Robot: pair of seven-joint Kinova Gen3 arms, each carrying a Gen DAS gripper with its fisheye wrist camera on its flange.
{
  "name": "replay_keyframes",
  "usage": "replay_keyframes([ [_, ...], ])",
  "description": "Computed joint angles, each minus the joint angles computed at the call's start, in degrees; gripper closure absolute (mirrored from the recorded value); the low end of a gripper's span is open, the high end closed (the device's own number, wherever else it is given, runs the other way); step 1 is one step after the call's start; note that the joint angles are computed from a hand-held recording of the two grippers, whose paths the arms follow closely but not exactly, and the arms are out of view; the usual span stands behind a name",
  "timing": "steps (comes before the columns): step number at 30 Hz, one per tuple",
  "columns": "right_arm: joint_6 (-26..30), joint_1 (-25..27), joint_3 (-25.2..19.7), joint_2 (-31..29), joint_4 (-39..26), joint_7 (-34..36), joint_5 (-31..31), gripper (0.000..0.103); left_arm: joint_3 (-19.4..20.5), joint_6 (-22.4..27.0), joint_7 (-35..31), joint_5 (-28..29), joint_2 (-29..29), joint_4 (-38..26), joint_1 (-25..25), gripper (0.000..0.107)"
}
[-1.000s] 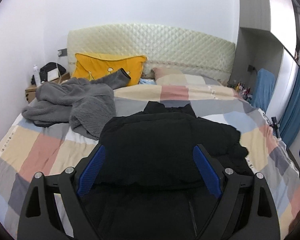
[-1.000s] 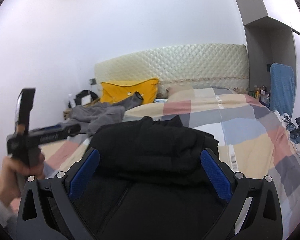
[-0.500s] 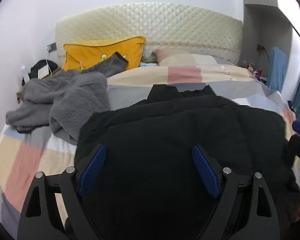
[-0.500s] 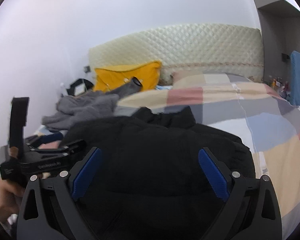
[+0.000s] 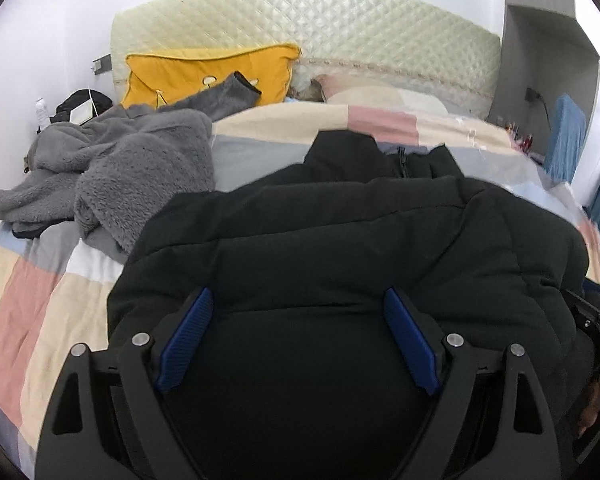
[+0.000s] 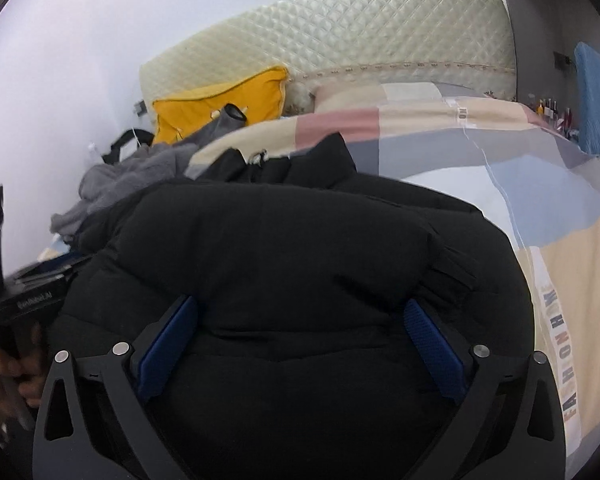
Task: Fold large clothes
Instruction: 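Grasp the black jacket hem with both grippers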
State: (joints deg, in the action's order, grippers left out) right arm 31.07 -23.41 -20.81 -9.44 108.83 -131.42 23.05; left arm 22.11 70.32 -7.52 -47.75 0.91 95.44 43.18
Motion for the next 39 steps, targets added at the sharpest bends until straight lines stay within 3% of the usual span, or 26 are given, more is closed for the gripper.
replay_keyframes([
  [3, 2.69, -2.9, 1.62, 0.52, -0.82, 1.33, 0.99, 0.0, 0.11, 0.87, -0.12, 0.01, 0.69, -0.16, 0.39, 0.021],
  [13, 0.19, -1.5, 5.82, -5.44, 1.03, 12.86, -14.31, 0.002, 1.59, 9.84, 5.33, -3.98, 0.34, -1.93, 5.44, 0.021],
  [20, 2.31, 0.86, 4.22, -9.65, 0.57, 16.42, -18.5, 0.002, 3.66, 14.3, 5.85, -2.36, -0.76, -3.09, 5.99, 0.019],
  [23, 4.12, 2.88, 3.12, -12.66, 1.1, 17.44, -17.89, 0.002, 4.64, 15.04, 3.62, 0.07, -1.51, -3.0, 6.31, 0.018],
  [26, 6.86, 2.8, 5.54, -14.69, 1.1, 19.78, -20.45, 0.002, 5.36, 16.44, 3.19, 0.94, -2.6, -2.92, 7.2, 0.018],
  [32, 14.96, 5.7, 6.23, -18.04, -0.78, 21.93, -22.31, 0.002, 8.55, 24.9, 2.77, 2.3, -3.92, -3.93, 7.8, 0.018],
  [36, 18.56, 6.57, 7.79, -21.31, -0.97, 23.07, -24.72, 0.002, 9.9, 28.63, 1.95, 8.28, -6.79, -4.64, 7.16, 0.018],
  [39, 22.28, 7.09, 7.8, -23.27, -1.13, 24.87, -25.23, 0.002, 13.69, 30.49, 3.83, 9.27, -7.97, -2.94, 6.51, 0.016],
])
